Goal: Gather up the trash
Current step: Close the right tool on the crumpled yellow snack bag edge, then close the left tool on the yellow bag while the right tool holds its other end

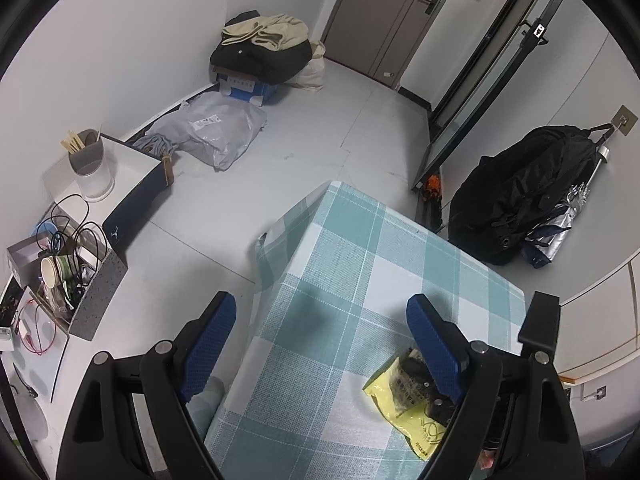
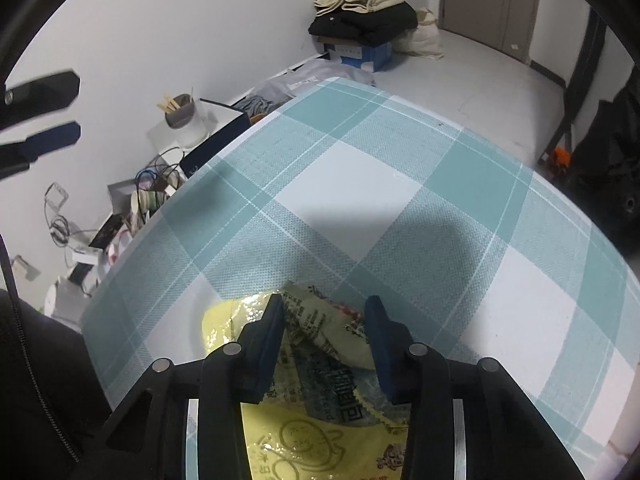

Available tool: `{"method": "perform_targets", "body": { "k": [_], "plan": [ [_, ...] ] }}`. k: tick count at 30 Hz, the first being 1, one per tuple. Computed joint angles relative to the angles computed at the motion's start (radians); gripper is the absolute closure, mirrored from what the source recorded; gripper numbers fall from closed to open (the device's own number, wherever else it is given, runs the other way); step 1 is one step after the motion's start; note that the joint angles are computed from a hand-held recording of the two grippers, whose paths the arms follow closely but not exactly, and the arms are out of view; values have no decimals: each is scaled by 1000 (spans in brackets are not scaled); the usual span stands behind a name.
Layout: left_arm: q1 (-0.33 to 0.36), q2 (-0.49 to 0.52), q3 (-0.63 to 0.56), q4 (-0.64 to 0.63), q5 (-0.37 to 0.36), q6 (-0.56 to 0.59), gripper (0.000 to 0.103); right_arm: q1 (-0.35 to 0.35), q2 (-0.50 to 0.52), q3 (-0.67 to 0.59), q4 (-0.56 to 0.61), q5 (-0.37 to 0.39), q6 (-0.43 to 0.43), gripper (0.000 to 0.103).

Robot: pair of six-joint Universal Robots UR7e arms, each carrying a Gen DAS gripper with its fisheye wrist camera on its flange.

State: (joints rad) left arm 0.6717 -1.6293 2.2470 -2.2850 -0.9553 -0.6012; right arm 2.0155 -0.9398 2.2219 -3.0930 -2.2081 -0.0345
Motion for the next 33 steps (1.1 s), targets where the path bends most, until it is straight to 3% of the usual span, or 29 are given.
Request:
{"method": "perform_targets", "body": {
  "k": [7, 19, 26, 33],
  "plan": [
    [-5, 18, 2, 18, -10, 20, 18, -12, -48, 31, -71, 46, 24, 67],
    [9, 147, 4, 35, -244, 166, 18, -25, -200, 122, -154, 22, 59, 67],
    [-23, 227, -2, 80, -201, 198, 18, -44, -275, 165, -168, 6, 67, 67],
    [-42, 234, 14, 100, -176, 197, 18, -40, -313, 184, -161, -33, 72, 67]
  ]
}}
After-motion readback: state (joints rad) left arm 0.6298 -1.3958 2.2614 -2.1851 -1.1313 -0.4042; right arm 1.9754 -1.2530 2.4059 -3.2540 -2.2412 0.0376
